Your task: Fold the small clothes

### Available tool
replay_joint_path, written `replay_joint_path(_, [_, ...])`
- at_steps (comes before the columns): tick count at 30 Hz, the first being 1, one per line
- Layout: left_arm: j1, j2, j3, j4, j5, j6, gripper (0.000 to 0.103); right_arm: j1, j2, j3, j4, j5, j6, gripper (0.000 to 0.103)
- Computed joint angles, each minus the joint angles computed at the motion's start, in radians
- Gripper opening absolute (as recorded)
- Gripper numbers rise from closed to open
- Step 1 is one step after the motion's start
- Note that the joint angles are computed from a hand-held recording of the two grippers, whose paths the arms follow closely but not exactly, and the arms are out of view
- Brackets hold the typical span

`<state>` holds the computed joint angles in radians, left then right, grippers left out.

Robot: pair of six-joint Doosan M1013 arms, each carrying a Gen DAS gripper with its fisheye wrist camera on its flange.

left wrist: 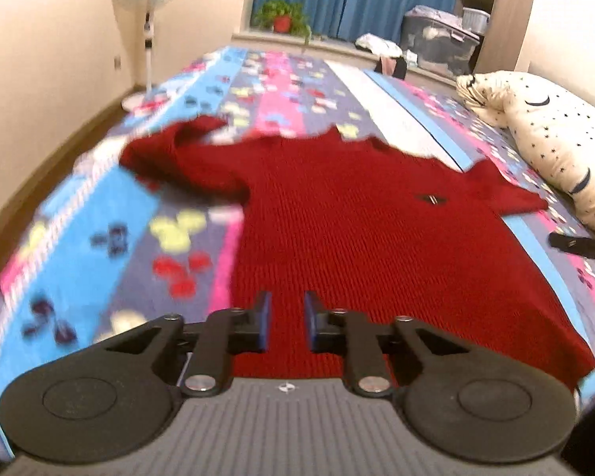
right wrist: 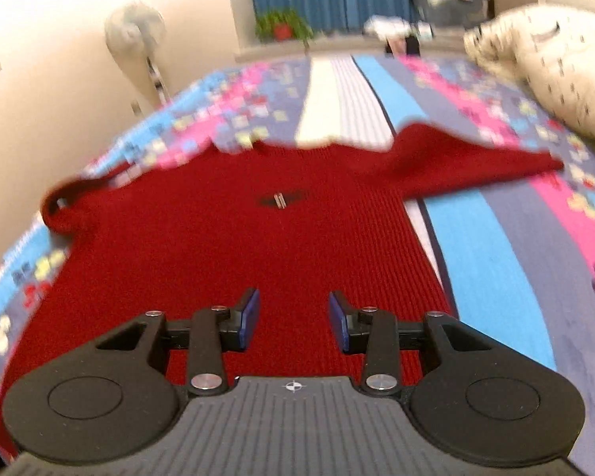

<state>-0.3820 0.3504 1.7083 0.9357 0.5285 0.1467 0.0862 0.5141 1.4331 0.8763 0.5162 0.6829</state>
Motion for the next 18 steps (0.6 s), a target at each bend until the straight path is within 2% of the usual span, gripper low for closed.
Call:
replay_joint_path(2, [0.026,0.015,-0.039,-0.02,0.001,0.043,0.014,-0.003,0.015,-0.024,0.142,-0.004,-0.088,0.039])
replay_joint_path(4, [0.056,0.036,-0.093,-0.04,0.018,0.086,0.014,-0.001,0.033,-0.061,0.22,-0.001,-0.139,0.039])
replay_joint_path(8, [0.12,0.095,-0.214,-0.097,0.042,0.173,0.014,0.027,0.095,-0.17,0.179,-0.046,-0.165,0.04])
replay_joint_path(12, [0.186,0.195,-0.379,-0.219,0.094,0.313,0.014,0.039,0.153,-0.245,0.169,-0.054,-0.135,0.04])
replay_joint_path(13, [0.198,0.227,-0.427,-0.236,0.122,0.34,0.014,0.043,0.163,-0.255,0.131,-0.064,-0.095,0.038])
replay_joint_path(15, [0.22,0.299,-0.532,-0.271,0.175,0.408,0.014,0.049,0.183,-0.283,0.047,-0.048,-0.009,0.016])
replay_joint_path(18, [0.242,0.401,-0.675,-0.277,0.255,0.456,0.015,0.044,0.209,-0.316,0.063,0.016,0.023,0.009])
